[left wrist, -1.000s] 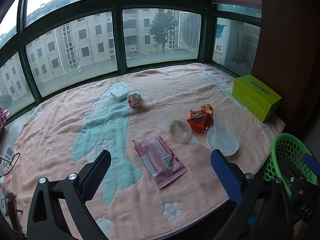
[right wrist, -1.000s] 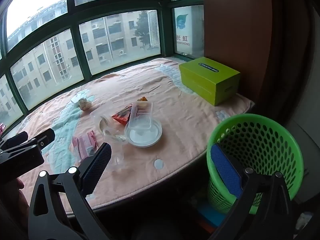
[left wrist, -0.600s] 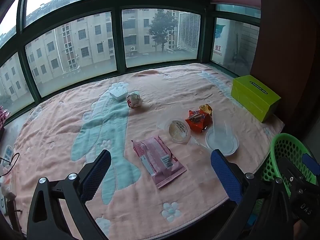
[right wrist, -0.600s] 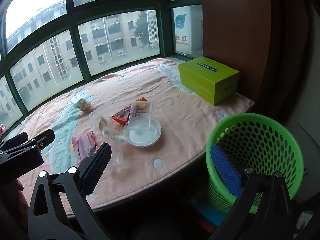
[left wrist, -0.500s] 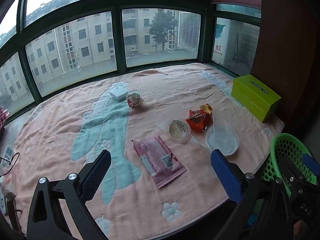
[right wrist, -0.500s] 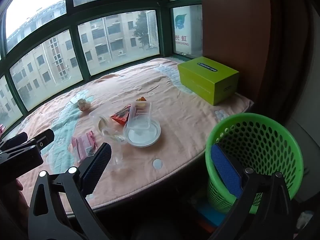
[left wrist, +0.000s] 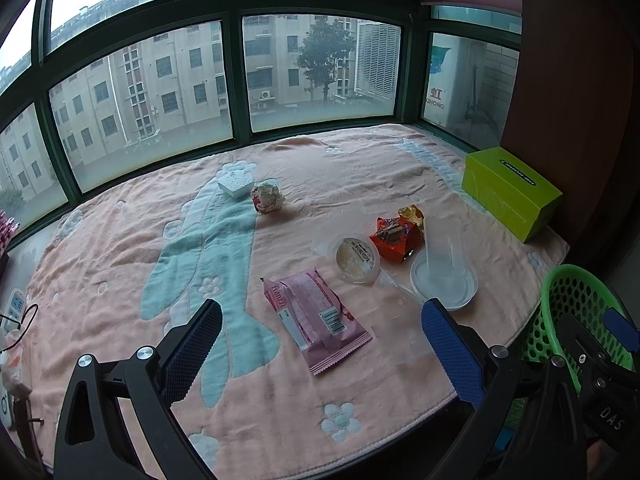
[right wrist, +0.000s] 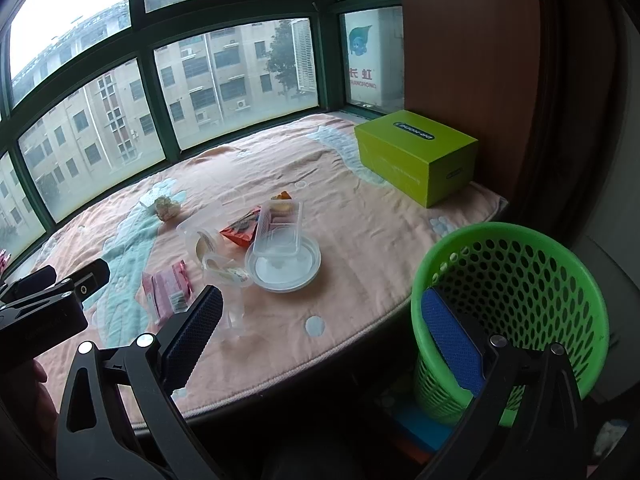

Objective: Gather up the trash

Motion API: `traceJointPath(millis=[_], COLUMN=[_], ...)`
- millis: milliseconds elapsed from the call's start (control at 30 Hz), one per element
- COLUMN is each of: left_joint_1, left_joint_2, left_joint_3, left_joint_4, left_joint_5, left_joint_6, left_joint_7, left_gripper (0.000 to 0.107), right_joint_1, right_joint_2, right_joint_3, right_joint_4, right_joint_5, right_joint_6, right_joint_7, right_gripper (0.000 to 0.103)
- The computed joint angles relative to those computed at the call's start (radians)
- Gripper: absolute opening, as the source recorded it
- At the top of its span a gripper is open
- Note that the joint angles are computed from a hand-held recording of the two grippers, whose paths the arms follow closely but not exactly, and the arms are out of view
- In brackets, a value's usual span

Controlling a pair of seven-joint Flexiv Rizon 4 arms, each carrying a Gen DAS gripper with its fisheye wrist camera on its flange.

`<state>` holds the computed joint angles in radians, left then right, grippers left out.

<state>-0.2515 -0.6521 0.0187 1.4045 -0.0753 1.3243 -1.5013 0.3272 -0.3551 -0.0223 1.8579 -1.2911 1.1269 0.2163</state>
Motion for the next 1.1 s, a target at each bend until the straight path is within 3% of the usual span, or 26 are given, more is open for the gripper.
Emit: traceJointPath(millis=[1100], left_joint_1=[0.006], left_joint_2=[-0.021], left_joint_3=[0.002], left_joint_4=[-0.015], left_joint_5=[0.0], left_joint_6=[-0.012], left_joint_7=[0.0], left_gripper=[0.097], right_joint_1=[0.01], right_joint_2=[-0.026], right_joint_3=[-0.011], right_joint_4=[-0.017], right_joint_5=[0.057], right_joint_6=[0.004], right_joint_7=[-0.047], right_gripper=[0.098])
